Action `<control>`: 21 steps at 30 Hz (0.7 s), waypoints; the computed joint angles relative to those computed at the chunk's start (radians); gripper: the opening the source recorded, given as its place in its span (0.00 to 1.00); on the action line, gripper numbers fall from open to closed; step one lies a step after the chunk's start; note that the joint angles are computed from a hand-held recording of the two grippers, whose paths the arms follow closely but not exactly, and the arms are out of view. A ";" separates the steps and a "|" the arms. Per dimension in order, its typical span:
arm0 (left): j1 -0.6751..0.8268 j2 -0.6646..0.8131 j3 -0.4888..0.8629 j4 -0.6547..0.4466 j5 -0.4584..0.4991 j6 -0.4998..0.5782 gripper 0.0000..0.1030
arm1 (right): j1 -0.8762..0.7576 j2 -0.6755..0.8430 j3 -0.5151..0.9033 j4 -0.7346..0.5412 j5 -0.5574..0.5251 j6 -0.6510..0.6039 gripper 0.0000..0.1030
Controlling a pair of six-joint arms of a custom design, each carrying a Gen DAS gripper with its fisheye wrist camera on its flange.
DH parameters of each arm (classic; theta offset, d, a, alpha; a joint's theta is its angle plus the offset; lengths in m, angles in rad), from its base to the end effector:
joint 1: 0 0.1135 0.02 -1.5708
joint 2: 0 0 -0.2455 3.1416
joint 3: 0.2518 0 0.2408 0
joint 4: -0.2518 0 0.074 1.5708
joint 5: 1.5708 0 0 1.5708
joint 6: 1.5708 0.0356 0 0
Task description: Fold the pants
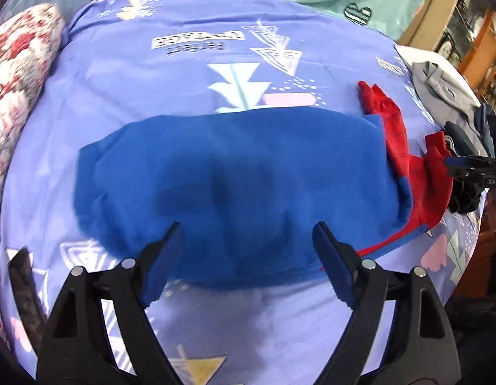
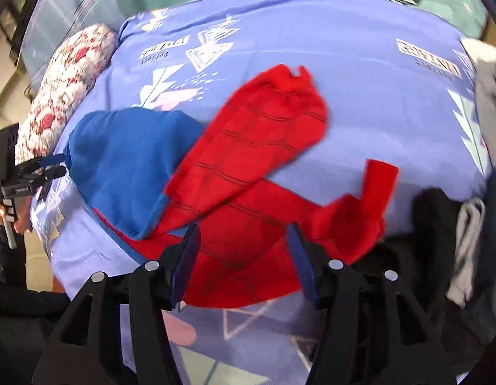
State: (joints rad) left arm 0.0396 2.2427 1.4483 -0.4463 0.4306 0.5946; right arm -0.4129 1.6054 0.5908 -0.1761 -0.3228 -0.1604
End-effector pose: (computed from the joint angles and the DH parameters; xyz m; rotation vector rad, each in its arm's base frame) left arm 0.4138 0.0015 0.0807 0.8243 2.5390 -0.4158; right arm 0.2267 -0.0870 0.0924 0.2538 2.6650 0.2723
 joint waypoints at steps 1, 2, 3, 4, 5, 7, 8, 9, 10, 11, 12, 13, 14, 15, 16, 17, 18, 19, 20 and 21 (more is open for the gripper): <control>-0.019 0.010 -0.004 0.016 -0.022 -0.009 0.81 | -0.018 -0.008 -0.008 0.000 -0.006 -0.003 0.55; -0.037 0.033 0.020 0.009 -0.034 -0.022 0.81 | -0.042 -0.025 -0.024 0.002 -0.014 -0.008 0.55; -0.045 0.049 0.031 -0.002 -0.035 -0.025 0.81 | -0.087 -0.050 -0.043 0.001 -0.041 -0.021 0.55; -0.062 0.074 0.045 -0.005 -0.040 -0.036 0.80 | -0.132 -0.078 -0.063 -0.007 -0.083 -0.031 0.55; -0.071 0.097 0.057 -0.017 -0.051 -0.036 0.80 | -0.170 -0.104 -0.082 -0.024 -0.131 -0.047 0.55; -0.086 0.129 0.066 -0.017 -0.088 -0.040 0.80 | -0.249 -0.125 -0.112 -0.067 -0.229 -0.106 0.56; -0.090 0.141 0.067 -0.008 -0.101 -0.044 0.80 | -0.240 -0.142 -0.131 -0.075 -0.234 -0.100 0.56; -0.092 0.141 0.059 0.003 -0.102 -0.047 0.80 | -0.253 -0.156 -0.162 -0.079 -0.248 -0.123 0.56; -0.092 0.140 0.054 0.011 -0.099 -0.050 0.80 | -0.256 -0.153 -0.177 -0.072 -0.257 -0.126 0.56; -0.092 0.141 0.061 0.003 -0.094 -0.053 0.80 | -0.236 -0.156 -0.199 -0.048 -0.255 -0.099 0.56; -0.090 0.144 0.070 -0.006 -0.089 -0.058 0.80 | -0.227 -0.156 -0.217 -0.018 -0.248 -0.079 0.56; -0.088 0.146 0.080 -0.017 -0.082 -0.064 0.80 | -0.215 -0.158 -0.234 0.020 -0.235 -0.048 0.56; -0.086 0.152 0.092 -0.030 -0.077 -0.067 0.80 | -0.205 -0.167 -0.239 0.035 -0.232 -0.031 0.56; -0.085 0.156 0.100 -0.036 -0.078 -0.069 0.80 | -0.179 -0.186 -0.237 0.052 -0.237 -0.006 0.56; -0.085 0.156 0.098 -0.035 -0.081 -0.068 0.80 | -0.148 -0.207 -0.232 0.064 -0.226 0.016 0.57; -0.086 0.152 0.087 -0.024 -0.085 -0.064 0.80 | -0.097 -0.231 -0.221 0.084 -0.178 0.052 0.61; -0.087 0.148 0.075 -0.012 -0.089 -0.061 0.80 | -0.046 -0.230 -0.203 0.108 -0.113 0.084 0.71; -0.087 0.142 0.061 0.000 -0.091 -0.058 0.80 | 0.027 -0.207 -0.171 0.148 -0.008 0.127 0.79; -0.086 0.136 0.045 0.014 -0.090 -0.058 0.81 | 0.103 -0.160 -0.122 0.177 0.102 0.161 0.80; -0.085 0.131 0.035 0.021 -0.086 -0.060 0.81 | 0.149 -0.112 -0.079 0.191 0.173 0.177 0.80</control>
